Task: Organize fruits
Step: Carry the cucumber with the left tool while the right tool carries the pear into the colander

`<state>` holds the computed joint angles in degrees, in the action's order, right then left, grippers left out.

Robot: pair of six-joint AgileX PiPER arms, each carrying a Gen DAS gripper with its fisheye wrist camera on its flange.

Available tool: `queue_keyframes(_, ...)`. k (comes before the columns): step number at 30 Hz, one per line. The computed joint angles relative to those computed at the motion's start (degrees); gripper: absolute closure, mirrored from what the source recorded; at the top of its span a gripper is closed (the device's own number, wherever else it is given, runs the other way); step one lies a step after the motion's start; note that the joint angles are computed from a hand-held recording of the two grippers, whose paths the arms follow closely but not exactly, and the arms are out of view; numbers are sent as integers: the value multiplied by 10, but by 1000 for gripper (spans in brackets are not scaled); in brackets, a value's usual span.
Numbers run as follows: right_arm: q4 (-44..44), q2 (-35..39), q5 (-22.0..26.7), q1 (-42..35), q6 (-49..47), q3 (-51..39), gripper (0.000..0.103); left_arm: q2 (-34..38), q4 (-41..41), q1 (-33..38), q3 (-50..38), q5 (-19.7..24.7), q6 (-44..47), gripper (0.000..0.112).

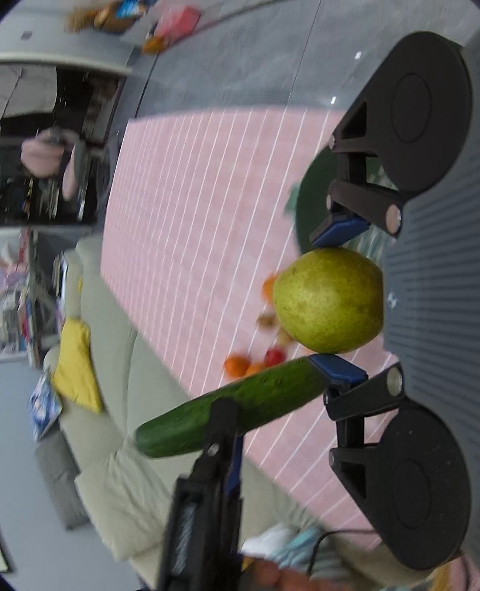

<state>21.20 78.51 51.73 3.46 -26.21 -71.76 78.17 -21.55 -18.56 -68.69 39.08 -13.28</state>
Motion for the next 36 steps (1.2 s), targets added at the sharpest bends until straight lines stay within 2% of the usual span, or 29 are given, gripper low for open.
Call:
queue_keyframes(4,-37,6,16,-32,-2,8,42,59,-23,-43,-26,-1,20,70)
queue_keyframes(8,-54,31,21,-53,-30,22,42,135,-34,-60,-73,27,29,70)
queue_keyframes(12,-70,55,17,-51,-71,36,42,198,-7,-76,-123,66,16,71)
queue_keyframes(22,-92,141,21,-46,-126,11,42,253,43,-107,-168,117,-14,70)
queue_keyframes(36,-89,172,26,-48,-143,-11,42,270,71,-118,-169,98,-19,70)
